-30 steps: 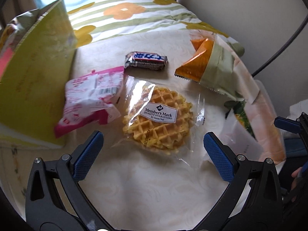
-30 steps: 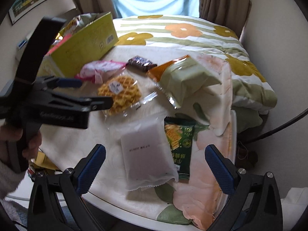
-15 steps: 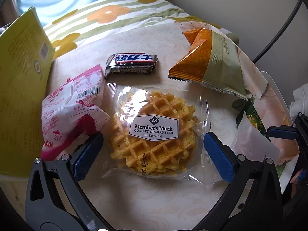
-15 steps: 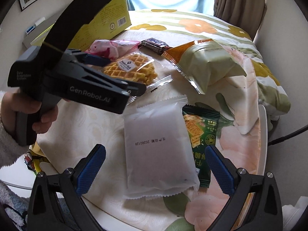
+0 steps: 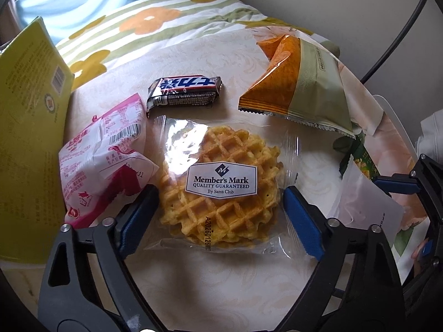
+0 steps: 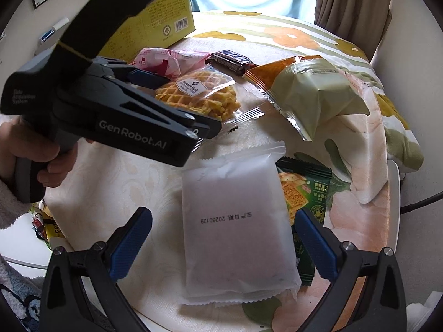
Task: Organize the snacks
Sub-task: 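Grasp the Member's Mark waffle with the left gripper while the right grasps the white packet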
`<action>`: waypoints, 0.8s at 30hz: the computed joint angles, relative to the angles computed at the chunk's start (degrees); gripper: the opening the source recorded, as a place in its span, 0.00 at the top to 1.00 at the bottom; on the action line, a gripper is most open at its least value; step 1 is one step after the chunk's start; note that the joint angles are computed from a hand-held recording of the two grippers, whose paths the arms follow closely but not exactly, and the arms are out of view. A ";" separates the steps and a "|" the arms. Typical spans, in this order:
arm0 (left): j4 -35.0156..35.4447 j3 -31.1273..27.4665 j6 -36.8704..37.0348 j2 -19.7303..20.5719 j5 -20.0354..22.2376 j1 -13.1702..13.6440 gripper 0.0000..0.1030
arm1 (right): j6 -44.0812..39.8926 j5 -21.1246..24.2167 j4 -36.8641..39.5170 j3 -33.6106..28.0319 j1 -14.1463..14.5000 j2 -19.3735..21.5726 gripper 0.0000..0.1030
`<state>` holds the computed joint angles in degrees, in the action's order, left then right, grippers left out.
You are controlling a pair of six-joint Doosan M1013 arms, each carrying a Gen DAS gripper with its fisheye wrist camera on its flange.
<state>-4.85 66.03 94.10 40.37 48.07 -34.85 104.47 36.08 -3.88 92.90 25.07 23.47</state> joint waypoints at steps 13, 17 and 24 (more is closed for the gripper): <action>-1.60 0.01 0.42 -0.57 0.79 0.34 0.27 | 1.87 1.81 -5.63 -1.35 0.87 0.99 0.09; -2.05 0.18 0.25 -0.81 1.08 0.35 0.28 | 3.25 2.46 -9.97 -1.80 1.48 1.25 0.31; -1.90 0.01 -1.15 -0.89 2.12 0.36 0.28 | 2.42 1.96 -9.19 -1.51 1.29 0.96 0.43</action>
